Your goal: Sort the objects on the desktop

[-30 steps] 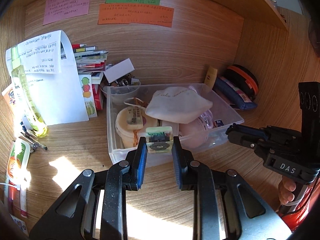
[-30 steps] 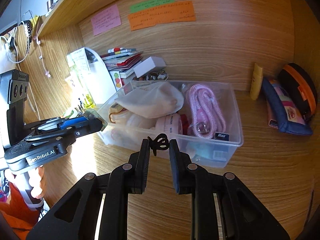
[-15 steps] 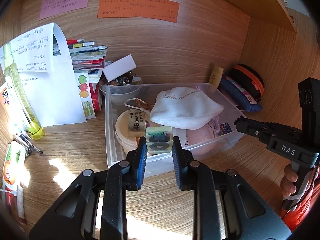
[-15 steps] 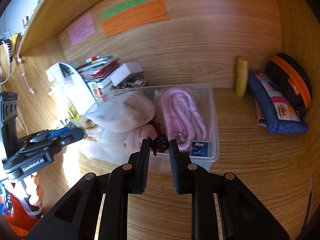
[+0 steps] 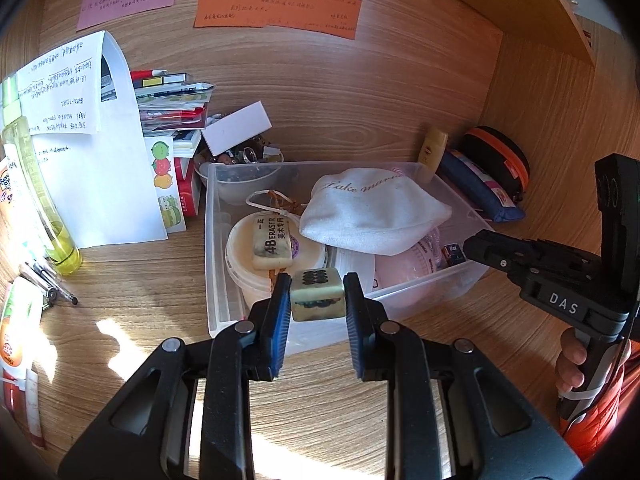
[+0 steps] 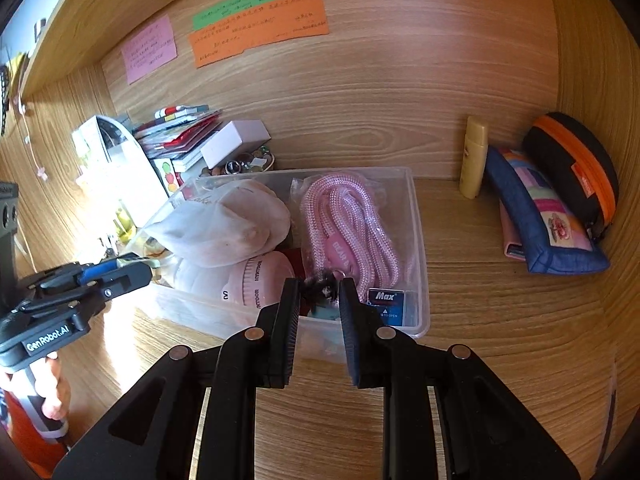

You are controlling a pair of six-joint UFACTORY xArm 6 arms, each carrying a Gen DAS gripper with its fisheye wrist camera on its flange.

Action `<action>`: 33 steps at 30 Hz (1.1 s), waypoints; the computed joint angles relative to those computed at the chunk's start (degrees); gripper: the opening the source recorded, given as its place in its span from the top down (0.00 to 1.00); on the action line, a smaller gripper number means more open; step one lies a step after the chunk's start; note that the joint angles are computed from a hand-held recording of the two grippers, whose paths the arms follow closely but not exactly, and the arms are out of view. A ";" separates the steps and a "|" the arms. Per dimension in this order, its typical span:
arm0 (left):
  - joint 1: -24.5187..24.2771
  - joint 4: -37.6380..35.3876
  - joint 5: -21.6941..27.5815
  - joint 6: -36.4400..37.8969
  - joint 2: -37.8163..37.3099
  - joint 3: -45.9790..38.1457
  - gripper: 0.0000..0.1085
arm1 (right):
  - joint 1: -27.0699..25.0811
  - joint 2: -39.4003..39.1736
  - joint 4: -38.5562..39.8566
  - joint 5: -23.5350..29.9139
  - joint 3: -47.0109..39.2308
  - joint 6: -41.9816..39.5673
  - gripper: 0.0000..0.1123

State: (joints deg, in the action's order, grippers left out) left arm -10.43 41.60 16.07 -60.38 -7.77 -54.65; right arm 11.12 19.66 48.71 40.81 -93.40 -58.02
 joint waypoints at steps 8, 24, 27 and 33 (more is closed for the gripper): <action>-0.46 2.34 0.46 -1.18 -1.08 0.72 0.68 | 1.89 -2.61 0.27 -4.25 4.24 -4.21 0.57; -1.67 4.80 2.09 -5.13 -5.40 3.77 0.43 | 0.81 -5.85 0.75 -4.87 7.64 -3.58 0.36; -2.34 6.95 3.26 -7.56 -6.75 4.34 0.33 | 0.22 -6.84 1.46 -4.11 8.45 -3.96 0.31; -3.60 6.41 3.95 -7.47 -9.43 6.15 0.29 | -0.19 -10.20 3.37 -4.92 11.98 -6.18 0.26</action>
State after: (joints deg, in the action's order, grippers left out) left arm -14.02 48.01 20.02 -67.85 -17.20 -48.49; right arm 10.92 9.46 52.08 35.89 -81.43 -64.20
